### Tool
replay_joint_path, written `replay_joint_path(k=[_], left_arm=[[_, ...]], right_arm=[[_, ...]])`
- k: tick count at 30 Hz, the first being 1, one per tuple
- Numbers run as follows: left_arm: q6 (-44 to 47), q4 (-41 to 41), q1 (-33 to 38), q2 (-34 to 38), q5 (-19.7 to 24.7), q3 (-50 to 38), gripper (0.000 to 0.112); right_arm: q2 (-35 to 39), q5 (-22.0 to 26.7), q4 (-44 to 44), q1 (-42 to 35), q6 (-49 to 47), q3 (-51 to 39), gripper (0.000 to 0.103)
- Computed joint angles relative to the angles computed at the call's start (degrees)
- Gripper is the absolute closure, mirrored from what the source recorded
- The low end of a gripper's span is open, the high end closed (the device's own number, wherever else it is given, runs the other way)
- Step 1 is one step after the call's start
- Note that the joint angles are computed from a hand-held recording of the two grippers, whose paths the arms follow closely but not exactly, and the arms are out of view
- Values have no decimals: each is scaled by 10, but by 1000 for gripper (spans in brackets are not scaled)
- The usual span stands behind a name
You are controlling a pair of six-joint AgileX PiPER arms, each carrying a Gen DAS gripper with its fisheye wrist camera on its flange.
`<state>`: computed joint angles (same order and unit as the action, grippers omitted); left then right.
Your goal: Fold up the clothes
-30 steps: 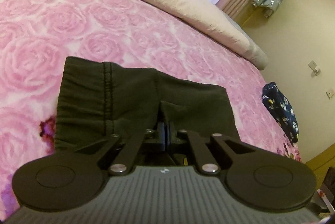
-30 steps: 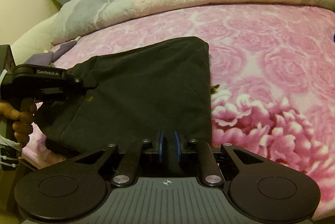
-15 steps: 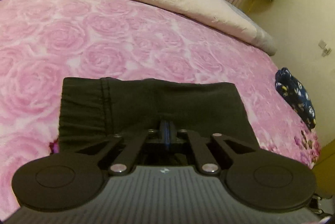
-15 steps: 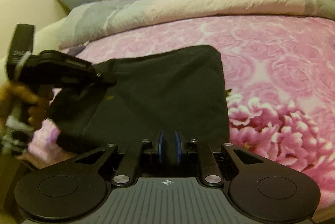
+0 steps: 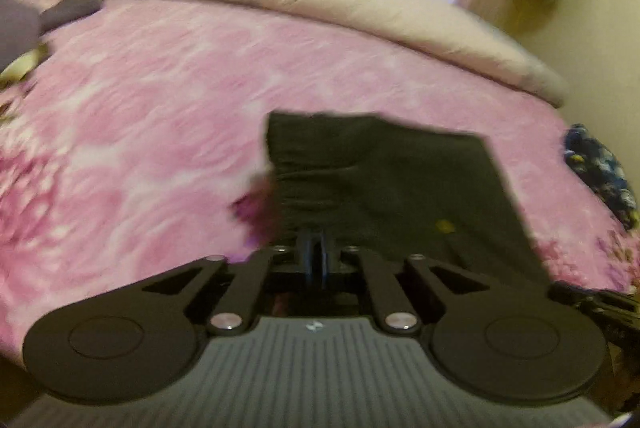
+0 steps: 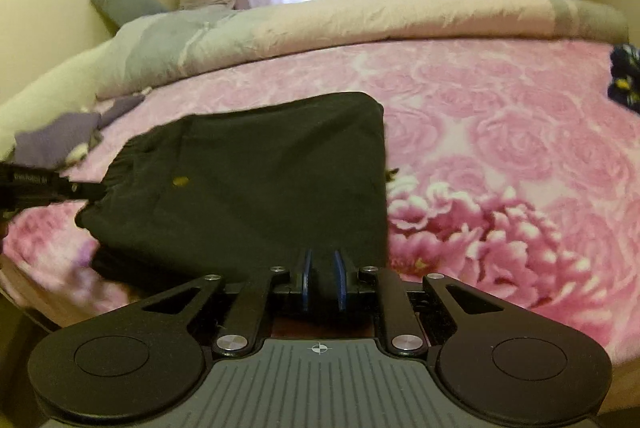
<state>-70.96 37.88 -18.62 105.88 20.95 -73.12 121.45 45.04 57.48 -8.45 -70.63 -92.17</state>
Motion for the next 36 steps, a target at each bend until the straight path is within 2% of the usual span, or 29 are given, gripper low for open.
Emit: replay_joint_path(k=[1, 4, 8, 12, 18, 30, 33, 36], left_arm=[[-20, 11, -5, -8, 10, 3, 108], [-44, 39, -38, -30, 77, -15, 107], [-18, 13, -72, -44, 101, -22, 107], [-23, 0, -108, -23, 167, -56, 107], [-40, 23, -152, -32, 225, -69, 107], [-55, 35, -172, -65, 223, -39, 102], [-48, 28, -155, -59, 200, -40, 100], [-43, 21, -122, -56, 136, -30, 95]], right_arm=[[-1, -1, -17, 4, 23, -7, 88], [-14, 13, -32, 1, 66, -17, 88], [-36, -6, -27, -4, 52, 19, 88], [-51, -9, -31, -11, 67, 43, 88], [-95, -10, -9, -31, 44, 85, 88], [-144, -20, 8, -43, 24, 132, 88], [-133, -22, -2, -39, 38, 117, 88], [-101, -21, -18, -39, 72, 81, 87]])
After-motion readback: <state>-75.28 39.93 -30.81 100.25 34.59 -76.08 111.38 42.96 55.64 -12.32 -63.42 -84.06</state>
